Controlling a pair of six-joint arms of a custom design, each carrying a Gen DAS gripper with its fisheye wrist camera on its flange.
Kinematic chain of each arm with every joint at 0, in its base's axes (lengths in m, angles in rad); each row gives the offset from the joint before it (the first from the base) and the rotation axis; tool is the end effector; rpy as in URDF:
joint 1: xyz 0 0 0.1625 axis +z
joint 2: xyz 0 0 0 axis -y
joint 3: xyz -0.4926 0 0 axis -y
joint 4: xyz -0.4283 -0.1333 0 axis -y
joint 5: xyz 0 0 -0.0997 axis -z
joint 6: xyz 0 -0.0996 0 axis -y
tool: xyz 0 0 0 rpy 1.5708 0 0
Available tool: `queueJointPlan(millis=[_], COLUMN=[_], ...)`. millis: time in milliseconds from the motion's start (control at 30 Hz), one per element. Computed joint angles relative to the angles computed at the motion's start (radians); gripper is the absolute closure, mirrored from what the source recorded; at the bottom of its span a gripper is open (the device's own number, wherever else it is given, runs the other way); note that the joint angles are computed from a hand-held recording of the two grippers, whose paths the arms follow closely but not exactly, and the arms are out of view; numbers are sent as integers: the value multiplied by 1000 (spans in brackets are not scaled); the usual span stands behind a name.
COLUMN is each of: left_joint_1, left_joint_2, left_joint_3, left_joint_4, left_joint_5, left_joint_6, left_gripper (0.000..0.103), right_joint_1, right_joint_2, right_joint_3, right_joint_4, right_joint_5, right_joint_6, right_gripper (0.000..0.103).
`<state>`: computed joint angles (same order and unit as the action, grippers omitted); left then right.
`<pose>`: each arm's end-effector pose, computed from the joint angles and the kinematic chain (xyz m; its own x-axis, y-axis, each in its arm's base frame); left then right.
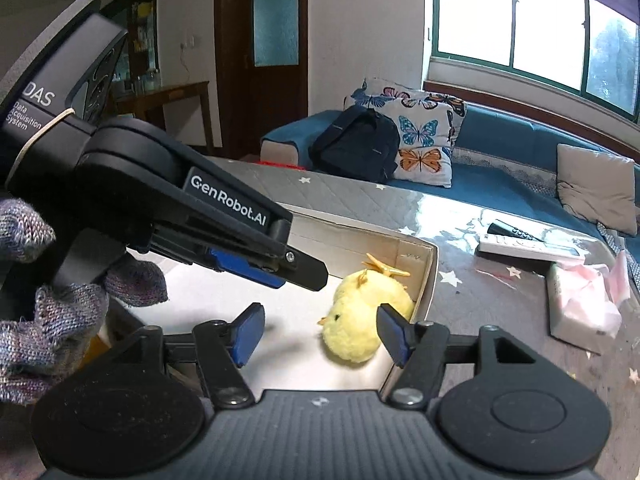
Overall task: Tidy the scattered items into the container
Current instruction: 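Open both tools to drop the plush chick into the box, then close both tools on the second yellow plush chick beside the box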
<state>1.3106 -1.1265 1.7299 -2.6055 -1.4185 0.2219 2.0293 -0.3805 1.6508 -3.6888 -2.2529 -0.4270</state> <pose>-0.0357 -0.7109 0.3165 -0.8962 0.3815 -0.2264 0.4418 0.8138 -0.3775 0.3766 -0.6037 -0.0401 -0.7027 -0.1727 0.6902 -0.6415 0.5733 -0.5097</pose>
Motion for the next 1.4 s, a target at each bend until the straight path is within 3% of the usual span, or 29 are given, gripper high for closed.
queueJointPlan(millis=[267,700,1100,1300,1400], left_joint_1=[-3,11,32,43,49], left_joint_2=[-86,-218,-263,-253,-250], left_joint_3=[91,213,258,251,246], left_joint_4=[-30,-45,12,25,31], left_joint_5=[18,69,87,89,85], left_joint_6=[38,64,9,-25,-36], left_gripper=[70,70,69,68,68], right_joint_1=[38,95,95,93,89], right_joint_2=[-3,25,59,65,69], right_joint_3=[76,133,119,112,108], right_joint_4=[-82,-104,-12,24,29], right_joint_5=[18,59,103,113,115], right_joint_6=[28,74,127,151,156], right_gripper=[35,30,32,43,43])
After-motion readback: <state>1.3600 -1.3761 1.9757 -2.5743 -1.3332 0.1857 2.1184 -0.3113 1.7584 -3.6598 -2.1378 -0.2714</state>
